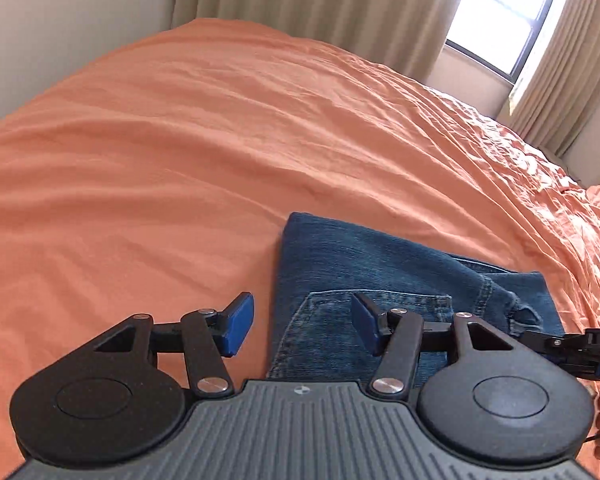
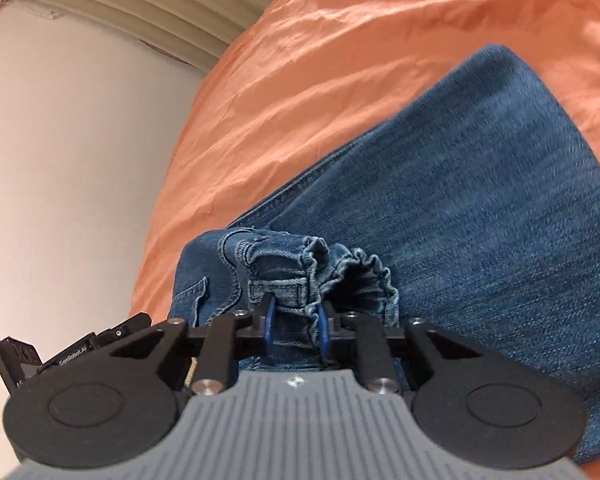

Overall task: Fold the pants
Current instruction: 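Grasp the waistband with the right tool and fold the jeans over again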

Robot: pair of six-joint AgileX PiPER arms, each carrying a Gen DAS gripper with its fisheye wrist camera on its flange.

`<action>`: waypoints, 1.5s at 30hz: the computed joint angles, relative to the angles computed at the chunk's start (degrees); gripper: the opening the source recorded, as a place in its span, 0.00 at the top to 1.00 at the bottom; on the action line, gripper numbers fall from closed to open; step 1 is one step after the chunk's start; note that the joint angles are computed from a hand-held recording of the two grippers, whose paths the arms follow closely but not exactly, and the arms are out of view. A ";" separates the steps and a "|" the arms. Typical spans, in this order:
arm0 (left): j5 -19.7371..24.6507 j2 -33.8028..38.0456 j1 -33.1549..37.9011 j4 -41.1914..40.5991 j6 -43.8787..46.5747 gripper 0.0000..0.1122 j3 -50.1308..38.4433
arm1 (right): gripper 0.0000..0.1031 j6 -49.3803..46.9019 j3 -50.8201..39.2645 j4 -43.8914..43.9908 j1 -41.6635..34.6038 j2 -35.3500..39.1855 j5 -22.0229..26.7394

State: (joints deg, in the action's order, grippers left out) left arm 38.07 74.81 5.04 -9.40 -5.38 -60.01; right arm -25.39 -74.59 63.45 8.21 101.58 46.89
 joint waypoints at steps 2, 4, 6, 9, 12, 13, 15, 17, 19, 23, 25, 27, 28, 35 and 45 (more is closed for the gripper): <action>-0.59 -0.43 1.08 -0.46 0.08 0.45 0.66 | 0.87 3.26 -5.14 -3.49 0.92 -1.20 1.20; -0.95 -0.71 2.29 -2.68 0.55 0.48 1.01 | 0.88 8.25 -13.47 -7.88 1.86 -0.66 4.12; -1.05 -1.18 2.96 -4.70 0.21 0.49 1.09 | 0.88 13.82 -23.08 -13.91 3.12 0.99 7.04; -0.53 -2.11 1.67 -3.95 -1.64 0.50 0.44 | 0.88 18.89 -33.25 -19.33 2.33 2.99 11.34; 0.24 -2.42 -2.66 3.31 -6.86 0.52 -0.64 | 0.88 20.65 -34.87 -20.66 -1.57 2.99 13.66; 0.21 -2.38 -3.83 4.30 -7.29 0.52 -0.76 | 0.88 20.96 -33.89 -21.83 -3.19 2.71 13.83; 0.10 -1.85 -5.64 5.56 -8.35 0.52 -1.00 | 0.88 21.25 -30.10 -23.87 -5.75 2.12 13.37; -0.02 -1.06 -7.52 7.10 -9.63 0.53 -1.14 | 0.88 21.67 -24.40 -25.16 -8.43 2.03 11.89; -0.03 -0.32 -9.63 9.96 -11.64 0.53 -1.08 | 0.88 20.90 -19.15 -24.08 -10.53 3.76 9.50; -0.50 1.02 -12.11 11.72 -12.07 0.55 -1.08 | 0.93 17.72 -12.24 -24.90 -11.39 3.38 2.26; -0.28 1.21 -12.45 11.71 -11.20 0.55 -0.90 | 0.93 18.51 -10.99 -26.12 -10.89 3.91 0.13; 0.13 1.33 -12.88 12.53 -10.94 0.55 -0.64 | 0.92 17.48 -11.38 -27.56 -9.78 4.92 -0.49; 0.80 0.98 -13.08 12.64 -10.80 0.55 -0.26 | 0.90 16.35 -11.90 -27.68 -9.51 5.56 -0.67; 2.94 -4.60 -16.18 13.59 -8.84 0.55 2.30 | 0.67 3.57 2.79 -16.47 -15.04 -8.90 -4.01; 15.08 -14.56 -36.53 29.62 -21.70 0.41 5.14 | 0.51 -8.58 31.64 6.33 -27.08 -23.66 -0.90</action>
